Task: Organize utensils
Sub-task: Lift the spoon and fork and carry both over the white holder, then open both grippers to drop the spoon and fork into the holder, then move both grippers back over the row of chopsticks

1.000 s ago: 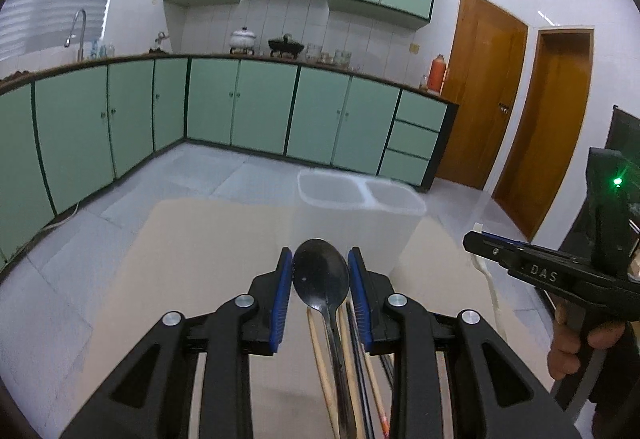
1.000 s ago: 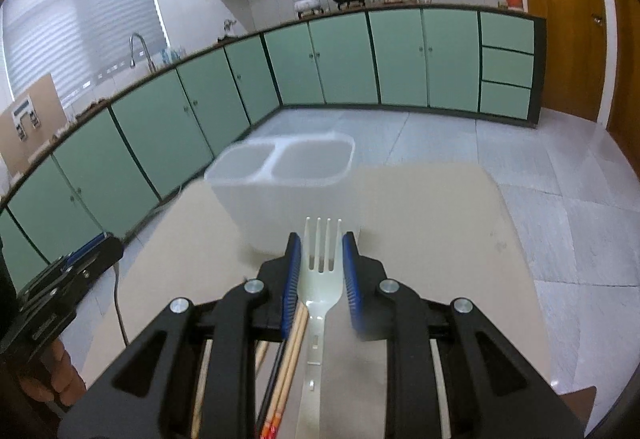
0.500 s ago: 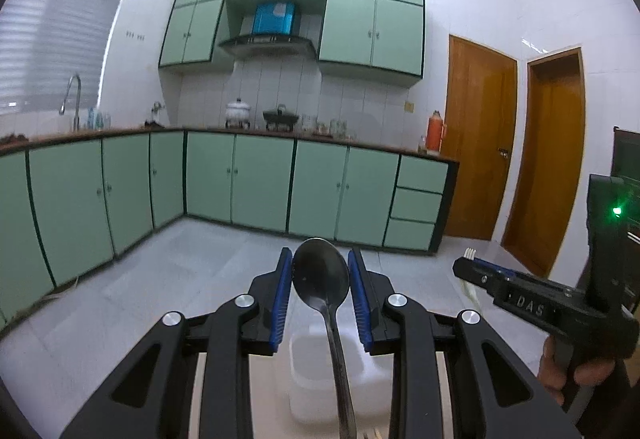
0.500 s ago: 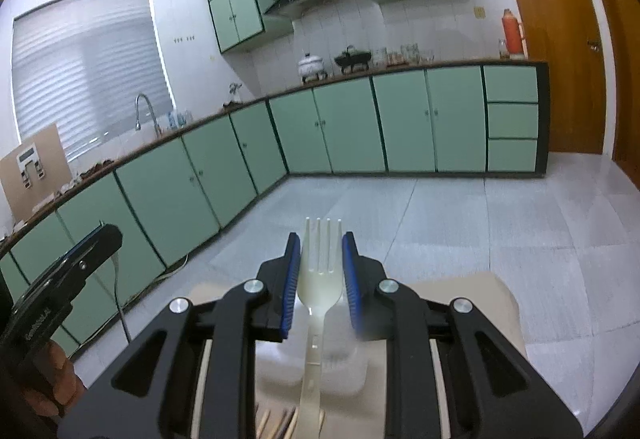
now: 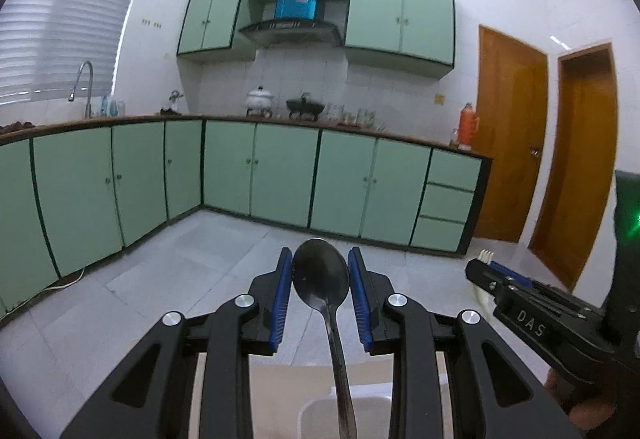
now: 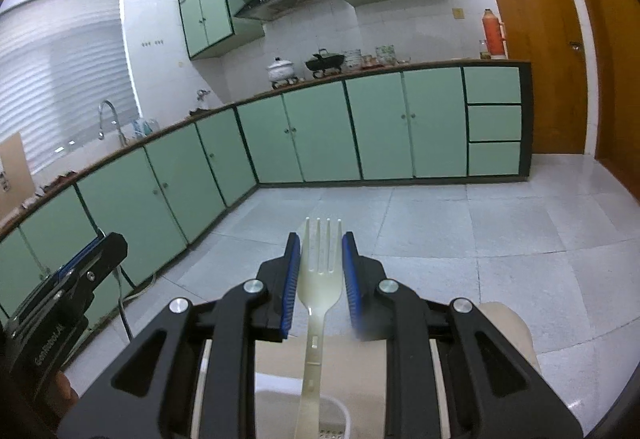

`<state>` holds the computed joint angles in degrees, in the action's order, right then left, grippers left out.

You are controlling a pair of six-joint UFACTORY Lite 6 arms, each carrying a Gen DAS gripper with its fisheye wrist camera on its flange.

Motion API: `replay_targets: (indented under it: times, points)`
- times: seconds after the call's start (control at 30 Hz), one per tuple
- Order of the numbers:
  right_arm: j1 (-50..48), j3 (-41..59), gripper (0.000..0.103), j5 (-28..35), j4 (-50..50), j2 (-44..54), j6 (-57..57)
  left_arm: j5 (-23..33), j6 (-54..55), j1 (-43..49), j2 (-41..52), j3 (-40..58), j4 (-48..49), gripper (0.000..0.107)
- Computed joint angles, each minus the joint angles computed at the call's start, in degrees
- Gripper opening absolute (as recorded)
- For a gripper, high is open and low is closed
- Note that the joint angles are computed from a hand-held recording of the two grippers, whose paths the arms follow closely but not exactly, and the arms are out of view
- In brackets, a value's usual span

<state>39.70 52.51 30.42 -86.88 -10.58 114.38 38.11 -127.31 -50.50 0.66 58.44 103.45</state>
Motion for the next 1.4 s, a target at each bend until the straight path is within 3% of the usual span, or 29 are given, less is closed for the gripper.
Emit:
replay_targets:
  times: [0.2,0.4,0.53,0.6,0.7,0.83,0.97,1.13,1.3,1.4]
  points:
    - [1.85,-4.62,0.020,0.45,-5.94,1.51,8.83,-0.31,-3.68,0.15,2.05,-2.78,1.30,0.028]
    - [4.96,-10.25,0.023,0.98,-5.06,-2.34,10.58,-1.30,-4.69,-0.28,-0.45,-6.80,0.13,0.029]
    - [8.92,-14.09,0.038,4.08,0.20,-8.87,7.07,0.47,-3.83,-2.52,-6.53,-10.77,-1.96,0.042]
    - [11.67,-16.50,0.041,6.55,3.91,-13.78,4.87,2.73,-1.67,-5.33,-10.86,-13.31,-4.68,0.047]
    - [19.48,-19.75,0.050,14.26,12.74,-22.04,-0.30,8.95,4.05,-12.51,-17.69,-17.12,-12.04,0.055]
    - [43.27,-23.34,0.064,35.71,22.22,-29.36,1.30,20.41,9.65,-26.48,-26.22,-22.68,-23.42,0.063]
    - [66.61,-23.23,0.065,48.57,32.40,-24.04,12.68,29.82,7.17,-42.32,-30.50,-28.35,-34.82,0.063]
    - [83.08,-17.36,0.065,47.29,42.35,-5.49,27.89,36.12,-5.44,-61.74,-26.11,-33.01,-47.62,0.063]
    - [89.34,-11.66,0.060,39.73,46.24,6.90,36.49,30.63,-15.45,-72.15,-18.79,-34.73,-56.05,0.063]
    - [89.62,-8.45,0.059,36.11,47.59,11.76,35.16,27.80,-18.21,-76.36,-13.55,-33.91,-59.46,0.063]
